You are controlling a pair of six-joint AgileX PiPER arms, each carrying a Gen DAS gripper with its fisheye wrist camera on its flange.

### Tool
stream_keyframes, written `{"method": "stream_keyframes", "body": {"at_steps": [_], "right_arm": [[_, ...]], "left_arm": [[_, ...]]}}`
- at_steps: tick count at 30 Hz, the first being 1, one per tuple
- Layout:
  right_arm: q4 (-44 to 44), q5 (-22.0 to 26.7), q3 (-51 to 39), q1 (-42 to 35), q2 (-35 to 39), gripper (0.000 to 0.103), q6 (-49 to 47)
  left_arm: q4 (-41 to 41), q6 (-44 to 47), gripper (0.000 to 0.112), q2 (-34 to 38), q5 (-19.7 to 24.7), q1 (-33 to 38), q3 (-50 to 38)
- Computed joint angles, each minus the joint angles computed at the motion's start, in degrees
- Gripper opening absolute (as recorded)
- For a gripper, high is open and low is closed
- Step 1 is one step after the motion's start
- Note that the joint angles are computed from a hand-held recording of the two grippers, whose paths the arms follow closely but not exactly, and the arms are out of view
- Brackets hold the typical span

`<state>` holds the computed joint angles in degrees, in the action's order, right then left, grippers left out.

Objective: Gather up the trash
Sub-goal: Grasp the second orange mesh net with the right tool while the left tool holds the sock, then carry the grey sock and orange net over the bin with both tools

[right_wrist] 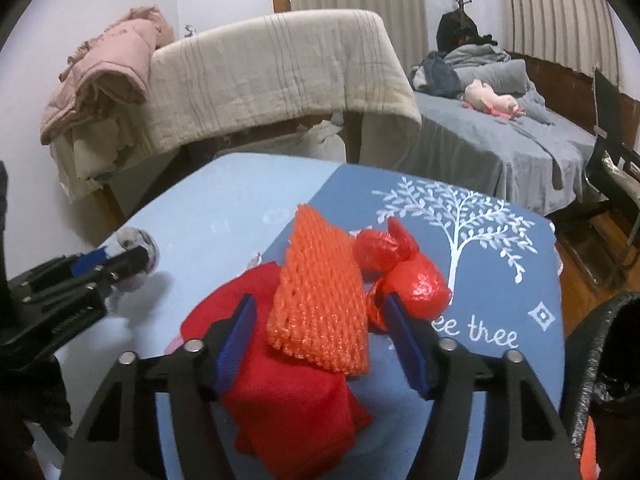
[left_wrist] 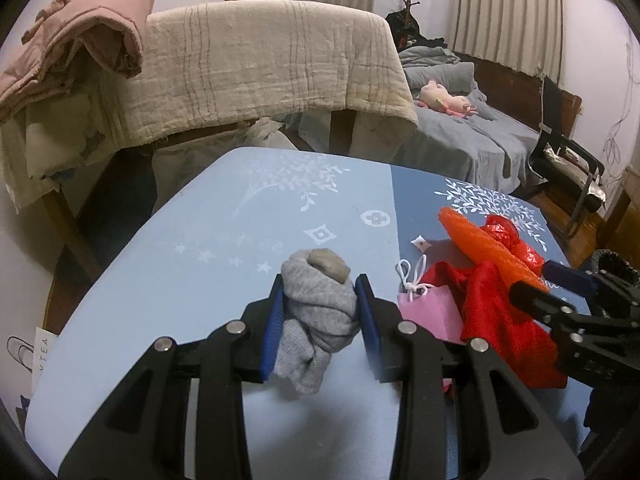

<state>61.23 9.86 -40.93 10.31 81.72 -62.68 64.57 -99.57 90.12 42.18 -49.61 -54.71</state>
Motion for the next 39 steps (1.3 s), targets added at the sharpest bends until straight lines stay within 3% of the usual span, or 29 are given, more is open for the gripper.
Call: {"method": "stream_keyframes", "body": {"at_steps": [5,9,17,30,39], "right_arm": [[-4.18,2.67,-1.27,-0.83,1.86,0.032,3.49],[-2.28,5.66,-1.28,-2.24,1.07,0.013,0.85],[-0.23,9.49,-0.26,-4.68,-2.73,0.011,-2.36],[-3.72,15.46,1.15,-11.53,-9.35,0.011,0.34],[-4.16,23.28,2.48,-19.24,-14.99,0.011,-1.47]], "left_arm": [[0.05,0.04,0.033,0.10,0.36,-0.68,-0.26],[-0.16,0.37,0.034,0.24,0.69,-1.44,-0.75],[-0.80,1.02,0.034,0.41,2.17,-3.44,-2.92],[-1.57,3.16,0.034,1.09,6.80,-8.41,-8.31],[-2.14,4.64,0.034,2.82,9.41,-12.32,-12.43]]}}
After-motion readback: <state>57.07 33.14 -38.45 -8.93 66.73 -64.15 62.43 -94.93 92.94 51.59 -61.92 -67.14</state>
